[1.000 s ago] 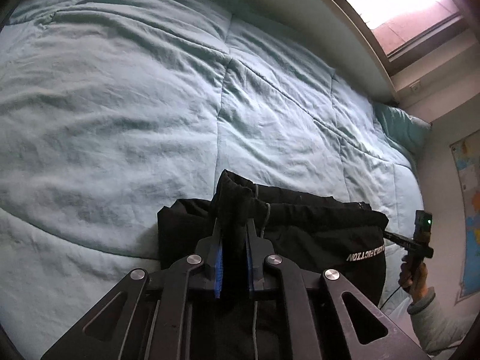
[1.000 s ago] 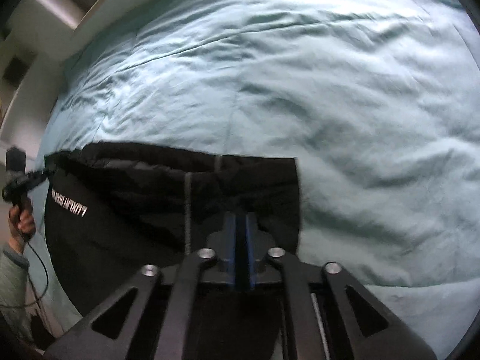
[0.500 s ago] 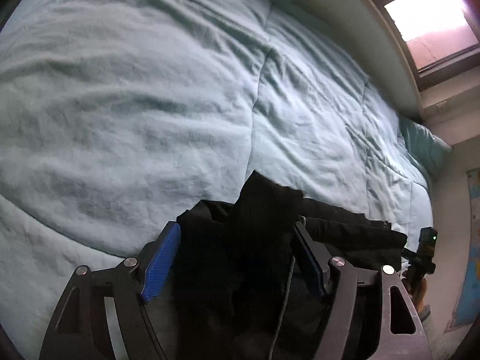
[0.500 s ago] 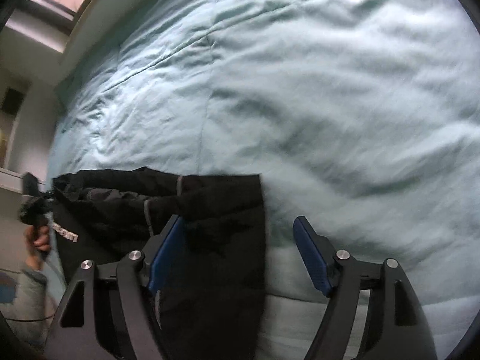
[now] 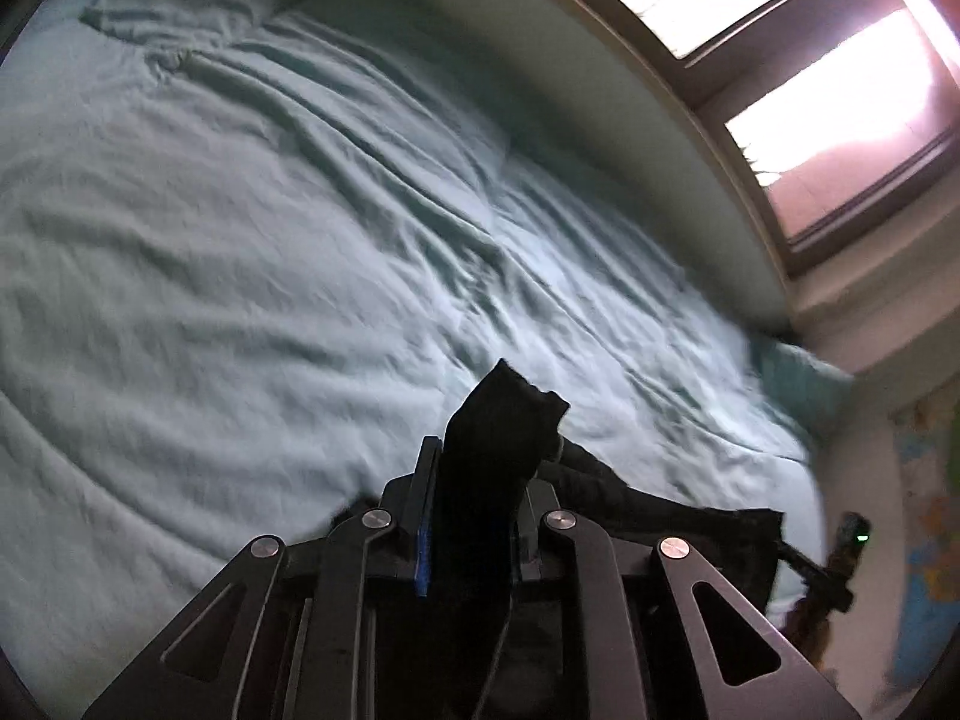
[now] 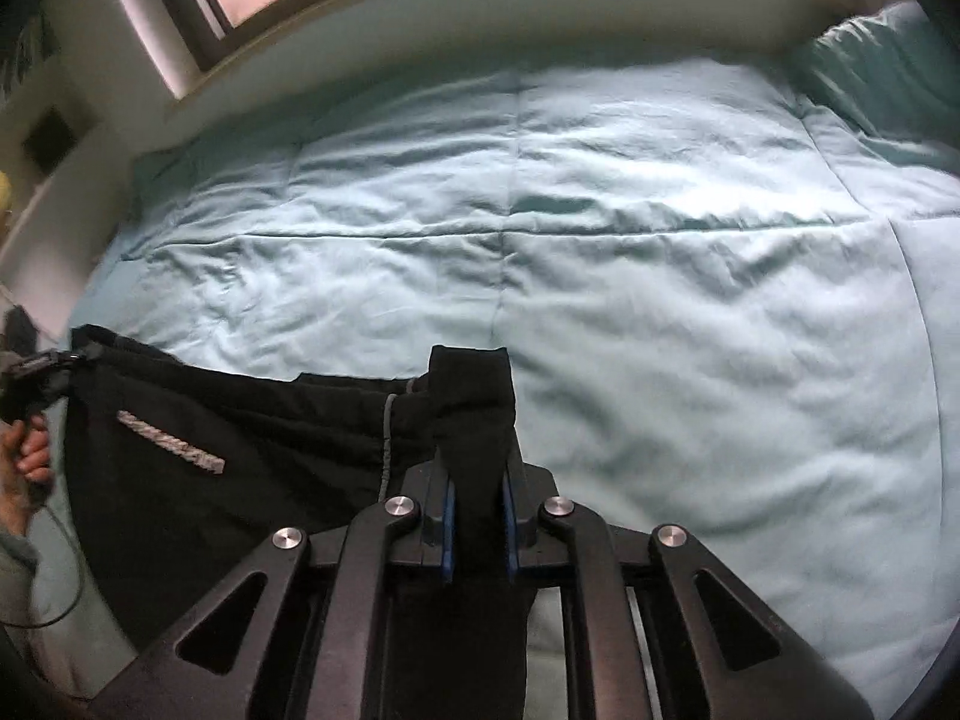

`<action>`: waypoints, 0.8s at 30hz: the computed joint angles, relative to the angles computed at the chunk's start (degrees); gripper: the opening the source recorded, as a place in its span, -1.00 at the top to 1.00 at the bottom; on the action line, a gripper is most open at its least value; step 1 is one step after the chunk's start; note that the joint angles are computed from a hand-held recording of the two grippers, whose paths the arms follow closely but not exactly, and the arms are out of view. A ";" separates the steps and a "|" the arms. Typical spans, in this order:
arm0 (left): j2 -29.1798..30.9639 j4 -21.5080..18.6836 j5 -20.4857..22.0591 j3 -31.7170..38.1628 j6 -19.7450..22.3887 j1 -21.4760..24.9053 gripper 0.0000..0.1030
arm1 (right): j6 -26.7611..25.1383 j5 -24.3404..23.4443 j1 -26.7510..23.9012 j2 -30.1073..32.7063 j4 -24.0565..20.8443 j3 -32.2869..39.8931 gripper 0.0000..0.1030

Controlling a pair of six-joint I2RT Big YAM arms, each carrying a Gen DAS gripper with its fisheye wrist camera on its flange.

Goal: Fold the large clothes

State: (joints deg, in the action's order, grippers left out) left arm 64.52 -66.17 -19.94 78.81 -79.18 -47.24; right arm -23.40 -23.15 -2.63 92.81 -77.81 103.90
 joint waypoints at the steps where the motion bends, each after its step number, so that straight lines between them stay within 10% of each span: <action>1: 1.30 -1.17 1.28 0.08 0.06 1.05 0.65 | 1.16 1.94 0.92 1.52 0.87 -0.20 0.73; 5: 7.32 -2.00 12.06 -3.84 0.25 4.82 0.55 | 3.43 6.69 2.59 6.48 -0.82 -3.32 0.73; 8: 5.97 0.67 12.30 -5.98 -1.47 4.92 0.50 | 5.49 8.79 2.85 5.61 0.24 -5.48 0.57; 11: 1.39 2.62 13.95 -7.55 -3.73 5.68 0.45 | 8.46 9.47 1.78 6.30 -3.02 -1.97 0.08; 15: -2.71 -6.92 4.27 -3.38 -8.40 2.27 -0.10 | 9.10 5.51 -0.58 2.17 -3.76 -0.75 0.01; 20: -1.10 -20.33 -4.70 6.09 -14.04 -5.87 -0.10 | 7.93 0.03 -0.72 -6.46 -6.59 -3.89 -0.02; 24: 5.42 -21.71 -7.97 13.64 -17.27 -16.75 -0.11 | 5.67 2.51 4.80 -13.01 -9.39 -10.29 -0.02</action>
State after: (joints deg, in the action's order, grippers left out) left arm 69.94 -87.87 -27.92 92.45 -96.45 -63.99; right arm -17.73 -20.64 2.17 79.79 -87.20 93.61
